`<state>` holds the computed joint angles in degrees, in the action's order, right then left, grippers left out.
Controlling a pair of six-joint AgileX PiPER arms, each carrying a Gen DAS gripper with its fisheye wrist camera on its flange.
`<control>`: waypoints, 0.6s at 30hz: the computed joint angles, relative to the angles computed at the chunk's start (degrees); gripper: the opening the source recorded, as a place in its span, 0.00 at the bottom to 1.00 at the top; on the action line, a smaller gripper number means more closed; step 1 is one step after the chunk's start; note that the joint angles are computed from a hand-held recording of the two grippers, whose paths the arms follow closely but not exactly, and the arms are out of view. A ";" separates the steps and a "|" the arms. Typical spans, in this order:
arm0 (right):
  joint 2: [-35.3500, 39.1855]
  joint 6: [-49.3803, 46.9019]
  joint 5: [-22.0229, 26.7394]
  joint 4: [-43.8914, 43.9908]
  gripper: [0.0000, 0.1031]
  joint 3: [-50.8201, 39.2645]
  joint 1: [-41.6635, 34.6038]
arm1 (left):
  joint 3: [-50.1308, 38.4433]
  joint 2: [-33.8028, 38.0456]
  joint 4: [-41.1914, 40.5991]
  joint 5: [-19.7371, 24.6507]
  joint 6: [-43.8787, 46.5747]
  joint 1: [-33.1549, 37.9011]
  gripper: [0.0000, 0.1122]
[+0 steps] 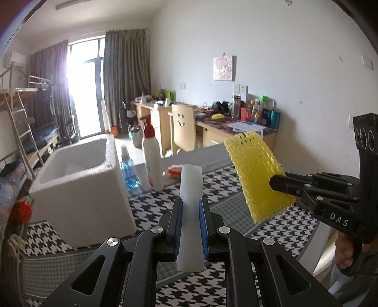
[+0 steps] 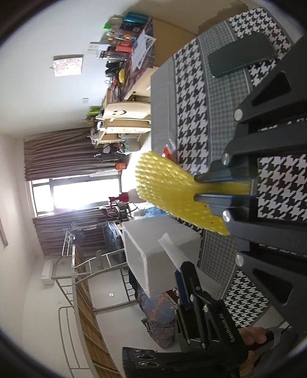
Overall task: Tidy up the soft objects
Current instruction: 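Lift the white foam stick with the left gripper while the right gripper lifts the yellow net, then carry the foam stick and yellow net with both grippers over the white foam box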
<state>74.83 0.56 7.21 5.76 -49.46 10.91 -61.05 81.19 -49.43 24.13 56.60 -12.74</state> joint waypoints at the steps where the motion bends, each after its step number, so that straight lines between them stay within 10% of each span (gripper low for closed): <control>1: 0.14 -1.75 -0.06 1.59 0.11 -0.27 -0.25 | -0.48 -0.01 -0.06 0.14 0.03 0.28 0.13; 18: 2.49 -16.14 1.41 13.55 0.11 -7.97 0.10 | -5.23 -0.13 -2.27 1.15 2.26 3.21 0.13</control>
<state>77.32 -15.59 8.62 19.31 -57.42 11.01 -66.28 81.06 -51.70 25.29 58.85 -9.53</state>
